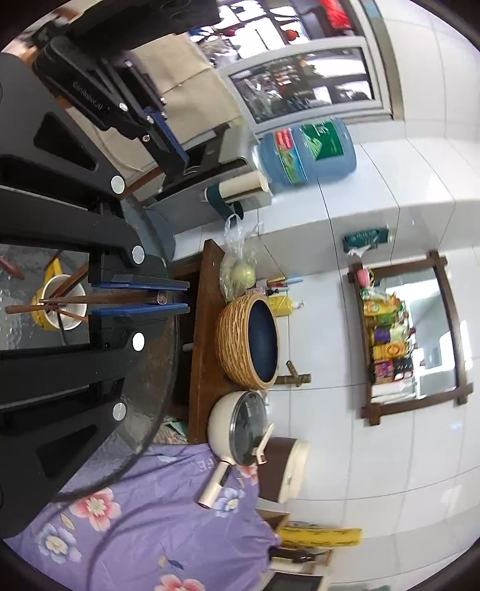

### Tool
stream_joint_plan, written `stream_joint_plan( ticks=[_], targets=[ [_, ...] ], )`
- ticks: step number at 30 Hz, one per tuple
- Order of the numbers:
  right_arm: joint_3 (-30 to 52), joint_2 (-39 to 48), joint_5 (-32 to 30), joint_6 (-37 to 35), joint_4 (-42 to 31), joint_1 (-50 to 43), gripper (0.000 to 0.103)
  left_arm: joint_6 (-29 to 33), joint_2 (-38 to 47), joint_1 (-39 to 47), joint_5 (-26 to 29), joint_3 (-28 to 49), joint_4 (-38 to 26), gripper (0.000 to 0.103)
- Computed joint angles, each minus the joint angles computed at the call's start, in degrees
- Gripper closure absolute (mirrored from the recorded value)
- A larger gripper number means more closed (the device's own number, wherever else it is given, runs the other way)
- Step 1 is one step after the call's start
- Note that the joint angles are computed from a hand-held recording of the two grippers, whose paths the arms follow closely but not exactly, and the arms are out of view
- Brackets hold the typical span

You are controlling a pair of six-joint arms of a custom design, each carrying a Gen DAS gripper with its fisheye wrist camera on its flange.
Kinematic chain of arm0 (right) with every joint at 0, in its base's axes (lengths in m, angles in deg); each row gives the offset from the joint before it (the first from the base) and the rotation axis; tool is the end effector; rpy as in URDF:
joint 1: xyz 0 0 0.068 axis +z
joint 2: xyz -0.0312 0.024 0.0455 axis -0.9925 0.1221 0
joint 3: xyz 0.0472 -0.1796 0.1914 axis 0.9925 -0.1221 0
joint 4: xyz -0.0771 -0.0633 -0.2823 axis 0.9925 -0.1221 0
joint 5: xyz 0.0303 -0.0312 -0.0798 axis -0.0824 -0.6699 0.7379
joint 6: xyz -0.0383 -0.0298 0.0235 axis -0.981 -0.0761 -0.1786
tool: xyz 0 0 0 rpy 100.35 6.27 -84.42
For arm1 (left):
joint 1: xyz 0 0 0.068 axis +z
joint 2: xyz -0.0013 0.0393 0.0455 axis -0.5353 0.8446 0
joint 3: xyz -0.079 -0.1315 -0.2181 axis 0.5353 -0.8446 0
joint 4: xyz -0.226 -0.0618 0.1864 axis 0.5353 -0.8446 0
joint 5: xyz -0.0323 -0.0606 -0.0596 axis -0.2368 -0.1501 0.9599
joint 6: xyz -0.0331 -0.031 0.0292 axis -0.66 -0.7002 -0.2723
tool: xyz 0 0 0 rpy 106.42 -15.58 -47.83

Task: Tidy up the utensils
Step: 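Lower both chopsticks down into the yellow mug, then open both tools, releasing the chopsticks inside the mug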

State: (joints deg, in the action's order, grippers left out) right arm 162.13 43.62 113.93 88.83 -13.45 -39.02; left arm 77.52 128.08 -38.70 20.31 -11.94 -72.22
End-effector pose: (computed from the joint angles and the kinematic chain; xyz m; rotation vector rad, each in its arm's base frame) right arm 0.3002 0.2583 0.3878 0.2103 1.9910 0.1318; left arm 0.3196 -0.0555 0.3285 0.5106 1.7738 -0.6282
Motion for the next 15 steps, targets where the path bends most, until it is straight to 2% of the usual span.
stream_joint_plan(
  ticks=[5,15],
  targets=[
    [1.0,2.3,-1.0,0.3,1.2,-3.0,0.095,-2.9,4.4,-2.1,-3.2,1.6,2.8,0.097],
    [-2.9,5.9,-3.5,1.8,3.2,-5.0,0.095,-1.2,9.2,-3.1,-5.1,-0.6,4.9,0.097]
  ],
)
